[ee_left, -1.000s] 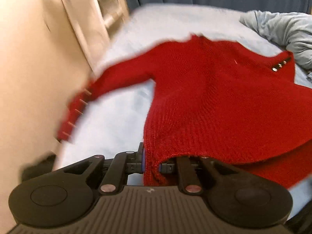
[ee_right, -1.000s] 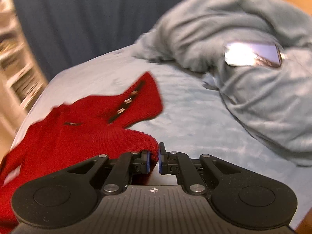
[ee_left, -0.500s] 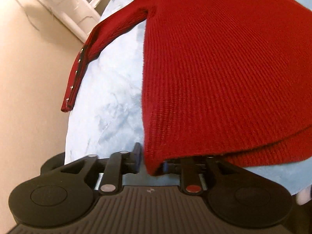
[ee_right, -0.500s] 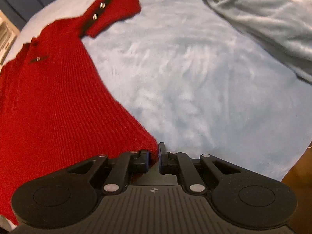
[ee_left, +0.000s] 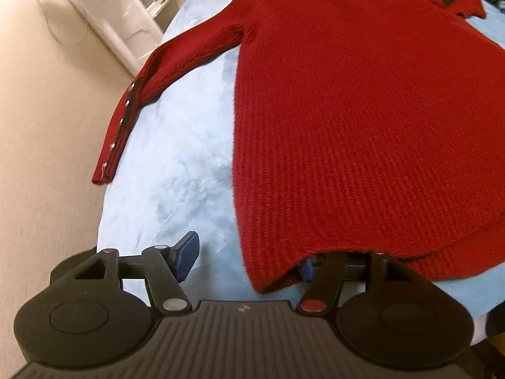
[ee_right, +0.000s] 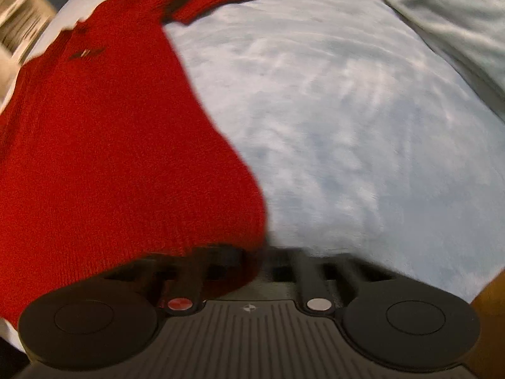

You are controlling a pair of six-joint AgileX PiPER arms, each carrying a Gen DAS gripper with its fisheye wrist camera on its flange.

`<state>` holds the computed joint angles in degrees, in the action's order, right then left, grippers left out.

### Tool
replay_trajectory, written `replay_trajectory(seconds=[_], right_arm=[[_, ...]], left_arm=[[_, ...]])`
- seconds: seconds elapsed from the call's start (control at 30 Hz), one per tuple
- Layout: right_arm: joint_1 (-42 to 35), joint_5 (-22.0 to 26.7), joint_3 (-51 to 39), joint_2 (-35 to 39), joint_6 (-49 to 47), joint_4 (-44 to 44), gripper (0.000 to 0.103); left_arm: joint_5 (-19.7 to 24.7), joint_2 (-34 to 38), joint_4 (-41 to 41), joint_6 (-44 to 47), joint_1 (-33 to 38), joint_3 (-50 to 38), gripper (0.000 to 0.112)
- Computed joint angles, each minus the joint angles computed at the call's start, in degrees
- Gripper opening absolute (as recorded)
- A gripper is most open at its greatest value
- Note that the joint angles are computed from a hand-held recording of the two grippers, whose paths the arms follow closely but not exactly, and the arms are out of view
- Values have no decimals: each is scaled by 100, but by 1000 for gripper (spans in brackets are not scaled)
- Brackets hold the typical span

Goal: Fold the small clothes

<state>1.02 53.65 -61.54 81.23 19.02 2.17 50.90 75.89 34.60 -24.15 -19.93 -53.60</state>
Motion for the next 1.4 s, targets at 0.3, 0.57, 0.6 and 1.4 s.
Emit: replay_trajectory(seconds=[0.3,0.57,0.6,1.4], right_arm=[[382,522,-199,-1003,182,-894,5],[451,1054,368,-1247,175,-1116,0],[167,1120,414,-1158,107,-782,0],[107,-634,182,282,-747,699,33]], left_arm=[[70,-573,-428,467,69,-113,11],[330,-555,-448,972,112,112,4],[392,-533,-440,972,41,118,9],[257,600,-2796,1573,1297,-973,70]])
